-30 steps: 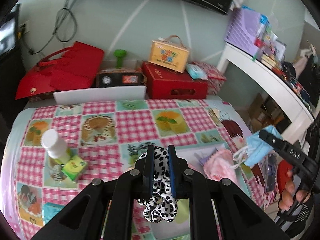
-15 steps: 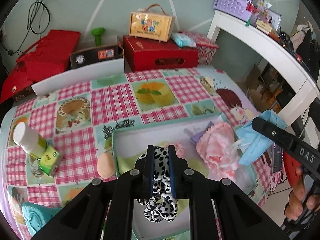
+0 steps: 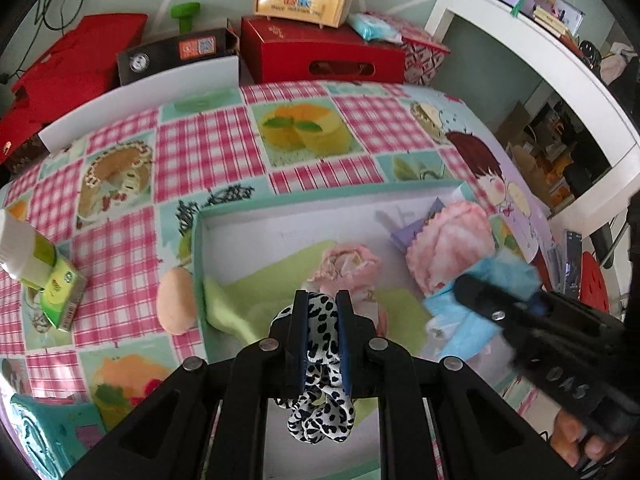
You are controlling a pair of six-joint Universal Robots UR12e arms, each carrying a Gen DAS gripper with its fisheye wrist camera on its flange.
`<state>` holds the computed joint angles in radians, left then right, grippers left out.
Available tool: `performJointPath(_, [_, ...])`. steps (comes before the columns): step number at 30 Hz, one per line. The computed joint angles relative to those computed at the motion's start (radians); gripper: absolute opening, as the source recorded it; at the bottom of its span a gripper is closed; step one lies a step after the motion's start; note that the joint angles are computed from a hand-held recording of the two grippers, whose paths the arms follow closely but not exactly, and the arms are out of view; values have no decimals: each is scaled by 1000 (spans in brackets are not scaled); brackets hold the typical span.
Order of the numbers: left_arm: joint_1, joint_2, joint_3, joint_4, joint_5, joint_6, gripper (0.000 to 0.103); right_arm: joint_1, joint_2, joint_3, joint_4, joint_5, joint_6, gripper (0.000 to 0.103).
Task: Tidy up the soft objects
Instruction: 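Lower the scrunchie into the tray and open the left tool while the right tool lowers the mask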
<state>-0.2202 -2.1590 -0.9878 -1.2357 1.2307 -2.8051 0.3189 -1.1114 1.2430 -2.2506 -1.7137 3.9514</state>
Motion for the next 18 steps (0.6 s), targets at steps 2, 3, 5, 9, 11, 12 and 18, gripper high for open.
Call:
performJointPath(2, [-6,-8,7,-18,13,3,13,-4,9,-6,26,21,0,29])
performJointPath(3, [-8,-11,10,-25,19,5,13,-6,12,-8,33,27,1,29])
performJointPath(5, [-12,-16,14,-37,32,4,13,-10,15,-6,41,44,6,30])
performJointPath(9, [-14,-20,17,-42,36,4,14,-11,15,-5,48,35,11,31])
performJointPath(11, [-15,-23,22,-49,39,2,16,-12,15,-4,49,37,12,31])
performJointPath(12, [-15,-25,25,-53,40,0,19,-12,17,-7,57,36,15,31])
performJointPath(18, [-16,-21,20,-43,39,-3,43,-8,19,-20,84,6,18,39])
